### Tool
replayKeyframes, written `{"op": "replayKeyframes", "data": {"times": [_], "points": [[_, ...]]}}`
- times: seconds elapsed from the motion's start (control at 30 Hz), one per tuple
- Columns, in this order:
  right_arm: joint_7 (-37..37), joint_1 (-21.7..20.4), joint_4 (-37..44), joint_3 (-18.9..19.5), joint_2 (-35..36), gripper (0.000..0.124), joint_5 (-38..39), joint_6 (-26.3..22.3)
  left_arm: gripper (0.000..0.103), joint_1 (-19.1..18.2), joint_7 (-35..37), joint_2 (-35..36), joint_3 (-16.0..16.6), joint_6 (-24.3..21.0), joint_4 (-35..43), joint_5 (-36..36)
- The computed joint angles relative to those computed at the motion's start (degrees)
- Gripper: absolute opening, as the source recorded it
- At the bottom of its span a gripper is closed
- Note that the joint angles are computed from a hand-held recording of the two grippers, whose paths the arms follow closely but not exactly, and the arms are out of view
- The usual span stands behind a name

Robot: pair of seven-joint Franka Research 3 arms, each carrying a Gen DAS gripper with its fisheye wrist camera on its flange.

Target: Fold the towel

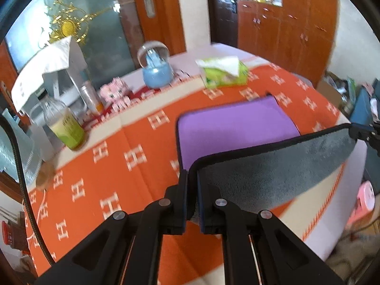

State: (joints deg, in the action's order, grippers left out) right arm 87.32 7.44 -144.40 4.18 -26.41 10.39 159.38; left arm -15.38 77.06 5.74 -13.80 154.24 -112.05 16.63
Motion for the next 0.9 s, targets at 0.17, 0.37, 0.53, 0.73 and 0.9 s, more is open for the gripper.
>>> {"op": "replayKeyframes", "data": {"times": [0.17,0.37,0.53,0.73,0.9], "points": [[3.1,-3.2,6.7,1.1,7.4,0.005,-3.7,2.0,0.005,-1.9,-6.0,8.6,1.5,-3.1,11.8,6.0],[8.6,-4.5,15.3,0.2,17.4,0.005,-8.5,2.6,0.005,-4.9,-9.7,21.8,3.8,-9.8,29.2,8.2],[15.0,-3.7,21.6,-1.8,24.8,0.005,-14.5,1.6,0.005,-7.6,-10.5,33.4,5.5,-16.4,44.6,7.9],[18.3,-1.1,28.0,-5.5,32.6,0.005,-18.0,-1.2,0.005,-10.1,-11.2,44.1,7.2,-22.1,58.4,6.3],[17.6,0.2,31.2,-7.3,36.9,0.005,-16.9,-2.6,0.006,-11.3,-12.1,50.4,8.4,-25.4,67.6,4.7]]}}
